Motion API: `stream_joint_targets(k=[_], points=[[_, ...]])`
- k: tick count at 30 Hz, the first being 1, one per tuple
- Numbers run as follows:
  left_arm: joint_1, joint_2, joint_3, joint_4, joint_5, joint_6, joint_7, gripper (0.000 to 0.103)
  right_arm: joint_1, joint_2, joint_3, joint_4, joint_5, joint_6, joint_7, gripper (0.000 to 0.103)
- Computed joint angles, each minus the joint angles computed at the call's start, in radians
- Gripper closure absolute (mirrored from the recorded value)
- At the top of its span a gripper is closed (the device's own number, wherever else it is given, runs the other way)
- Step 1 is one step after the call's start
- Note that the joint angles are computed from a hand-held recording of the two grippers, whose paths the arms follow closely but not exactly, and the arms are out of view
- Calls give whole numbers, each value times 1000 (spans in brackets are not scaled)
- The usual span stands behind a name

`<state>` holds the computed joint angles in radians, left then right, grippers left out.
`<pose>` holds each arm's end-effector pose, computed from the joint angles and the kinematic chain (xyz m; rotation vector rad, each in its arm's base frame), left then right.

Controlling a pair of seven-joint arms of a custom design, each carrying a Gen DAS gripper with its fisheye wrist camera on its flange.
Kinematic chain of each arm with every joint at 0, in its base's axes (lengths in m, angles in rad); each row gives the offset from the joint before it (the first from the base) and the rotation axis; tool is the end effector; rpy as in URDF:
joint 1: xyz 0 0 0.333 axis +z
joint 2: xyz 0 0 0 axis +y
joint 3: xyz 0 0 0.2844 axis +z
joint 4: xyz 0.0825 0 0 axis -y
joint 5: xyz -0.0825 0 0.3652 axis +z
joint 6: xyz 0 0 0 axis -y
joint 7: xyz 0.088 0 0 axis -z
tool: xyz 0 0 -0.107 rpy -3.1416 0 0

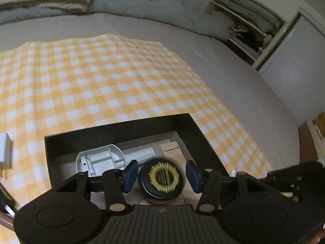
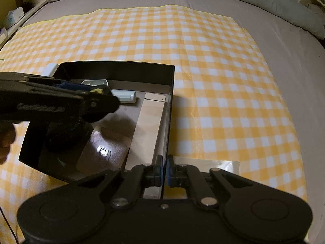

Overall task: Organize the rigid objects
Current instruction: 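Carry the black tin into the black box and open the left gripper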

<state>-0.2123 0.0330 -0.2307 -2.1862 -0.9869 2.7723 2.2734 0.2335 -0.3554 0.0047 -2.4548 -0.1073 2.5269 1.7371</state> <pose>0.5145 -0.2034 0.3996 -1.7098 2.3261 -1.1665 0.4465 0.1096 0.4545 -2.1179 1.8289 -0.4307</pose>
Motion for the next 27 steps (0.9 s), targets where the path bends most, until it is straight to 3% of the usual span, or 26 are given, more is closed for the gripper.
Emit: stream_joint_targets(k=[2, 13, 14, 19, 22, 25, 27], points=[[0, 0, 1, 0, 12, 0, -16, 42, 0, 0, 0, -1, -1, 1, -1, 99], [7, -38, 19, -25, 245, -98, -57, 44, -1, 0, 0, -1, 0, 1, -6, 99], [7, -39, 20, -30, 274, -94, -59, 45, -2, 0, 1, -1, -1, 0, -6, 99], [15, -23, 27, -28, 416, -84, -116, 73, -1, -3, 0, -3, -2, 0, -6, 99], [13, -27, 24, -46, 541, -30, -150, 73, 1, -2, -2, -2, 3, -3, -10, 99], [15, -26, 27, -64, 721, 27, -258, 74, 4, -3, -3, 1, 9, -8, -20, 99], [21, -25, 30, -59, 658, 20, -207, 75, 3, -3, -3, 2, 9, -10, -21, 99]])
